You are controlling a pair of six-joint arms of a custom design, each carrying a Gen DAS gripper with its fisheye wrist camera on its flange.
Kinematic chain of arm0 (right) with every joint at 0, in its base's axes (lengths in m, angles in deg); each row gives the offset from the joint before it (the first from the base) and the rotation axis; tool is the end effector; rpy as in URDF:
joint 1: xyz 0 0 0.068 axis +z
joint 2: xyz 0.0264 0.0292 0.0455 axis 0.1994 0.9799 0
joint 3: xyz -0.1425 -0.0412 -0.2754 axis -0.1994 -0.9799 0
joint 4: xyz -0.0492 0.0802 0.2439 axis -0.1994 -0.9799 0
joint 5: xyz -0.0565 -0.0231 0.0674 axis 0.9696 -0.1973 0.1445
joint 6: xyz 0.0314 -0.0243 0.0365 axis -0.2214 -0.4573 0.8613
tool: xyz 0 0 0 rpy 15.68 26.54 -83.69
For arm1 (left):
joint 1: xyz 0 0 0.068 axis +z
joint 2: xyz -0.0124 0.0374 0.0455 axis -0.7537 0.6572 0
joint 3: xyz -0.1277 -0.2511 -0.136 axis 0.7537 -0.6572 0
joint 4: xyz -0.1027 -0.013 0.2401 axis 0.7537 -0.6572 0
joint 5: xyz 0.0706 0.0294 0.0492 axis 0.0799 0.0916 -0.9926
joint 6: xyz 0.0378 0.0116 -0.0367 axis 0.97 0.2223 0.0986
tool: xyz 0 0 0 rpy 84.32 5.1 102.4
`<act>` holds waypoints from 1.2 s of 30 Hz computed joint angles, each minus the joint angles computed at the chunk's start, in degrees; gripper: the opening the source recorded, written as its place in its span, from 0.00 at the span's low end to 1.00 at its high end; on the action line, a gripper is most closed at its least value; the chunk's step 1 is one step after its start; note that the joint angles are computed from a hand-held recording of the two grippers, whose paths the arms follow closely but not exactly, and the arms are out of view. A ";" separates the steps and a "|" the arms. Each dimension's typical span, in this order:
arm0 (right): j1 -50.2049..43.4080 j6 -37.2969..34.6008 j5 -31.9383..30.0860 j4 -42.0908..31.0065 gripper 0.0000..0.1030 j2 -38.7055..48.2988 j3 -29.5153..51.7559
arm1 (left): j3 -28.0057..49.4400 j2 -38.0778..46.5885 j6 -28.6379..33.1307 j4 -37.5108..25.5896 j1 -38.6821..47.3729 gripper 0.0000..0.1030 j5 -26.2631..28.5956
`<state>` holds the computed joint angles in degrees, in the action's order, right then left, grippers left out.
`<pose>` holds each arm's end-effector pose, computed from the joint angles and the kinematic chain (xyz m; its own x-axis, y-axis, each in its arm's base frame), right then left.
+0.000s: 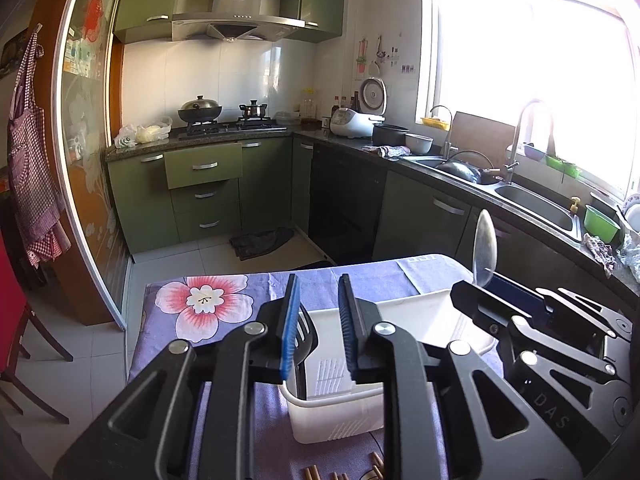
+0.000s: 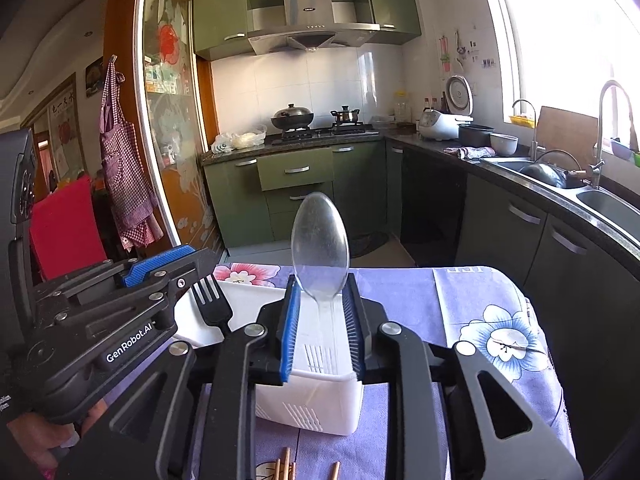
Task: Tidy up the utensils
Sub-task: 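Lower the spoon into the white holder and open the right tool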
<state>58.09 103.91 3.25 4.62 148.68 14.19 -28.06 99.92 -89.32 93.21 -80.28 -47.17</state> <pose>0.2179 0.2023 0.2375 -0.4520 0.0552 -0.8903 -0.1084 0.9873 0.1162 0.2311 -0.1326 0.2684 -0.4473 0.1021 -0.8885 0.2983 0.9536 -0.0406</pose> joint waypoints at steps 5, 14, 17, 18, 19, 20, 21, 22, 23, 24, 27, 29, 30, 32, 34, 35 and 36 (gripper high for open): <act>1.10 1.41 0.66 -2.92 0.25 -2.90 -0.76 | -0.28 -4.21 -0.04 -2.71 -0.92 0.27 -0.79; -0.27 1.16 -3.65 -8.21 0.34 -5.77 0.95 | -0.28 -11.61 -2.17 -11.53 -1.18 0.36 -2.33; -0.12 2.89 -5.77 -7.93 0.35 -9.57 -0.67 | -0.69 -13.89 -2.47 -13.96 -0.95 0.36 -2.47; 0.70 3.66 -4.99 -8.39 0.38 -11.46 -1.38 | -0.70 -14.42 -2.25 -14.93 -1.11 0.36 -2.66; 1.58 4.60 -4.42 -9.34 0.40 -13.61 -2.12 | -0.68 -14.84 -2.07 -16.21 -1.26 0.36 -2.89; 2.58 5.63 -4.02 -10.47 0.43 -16.14 -3.16 | -0.54 -15.02 -2.06 -18.01 -1.43 0.36 -3.13; 3.79 6.73 -3.30 -12.03 0.45 -18.82 -4.21 | -0.33 -14.86 -2.34 -20.23 -1.51 0.35 -3.15; 5.31 8.04 -1.86 -14.27 0.46 -21.38 -5.14 | -0.08 -14.17 -2.69 -22.88 -1.08 0.36 -2.29; 7.10 9.63 -0.09 -16.92 0.47 -23.82 -6.11 | 0.19 -13.12 -3.32 -25.79 -0.75 0.36 -1.47; 8.86 11.52 1.43 -19.73 0.48 -26.22 -7.22 | 0.20 -11.85 -3.75 -28.32 -0.04 0.35 -0.11; 13.04 18.68 3.99 -27.88 0.55 -32.78 -11.03 | -1.16 -6.06 -4.08 -32.80 1.68 0.32 4.75; 14.57 23.32 4.01 -31.99 0.56 -36.60 -13.94 | -2.24 -1.80 -4.37 -33.30 1.81 0.26 6.19; 14.96 25.25 3.69 -33.58 0.56 -38.09 -15.25 | -3.07 -0.19 -4.76 -32.72 1.36 0.26 5.95; 15.31 28.12 3.04 -35.78 0.56 -40.73 -17.69 | -3.68 3.07 -5.46 -31.57 0.12 0.23 4.24; 15.38 29.93 2.30 -36.72 0.56 -43.12 -19.89 | -3.96 5.99 -6.11 -30.25 0.11 0.22 4.16; 15.23 30.38 1.71 -36.66 0.56 -43.75 -20.71 | -3.71 7.19 -6.20 -30.18 0.51 0.22 4.83; 15.25 30.74 1.24 -36.65 0.56 -44.39 -21.43 | -3.37 8.40 -6.55 -30.22 0.55 0.21 5.00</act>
<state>73.34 134.65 4.49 -32.03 104.30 -7.24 -31.44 108.32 -95.87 62.99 -79.73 -42.17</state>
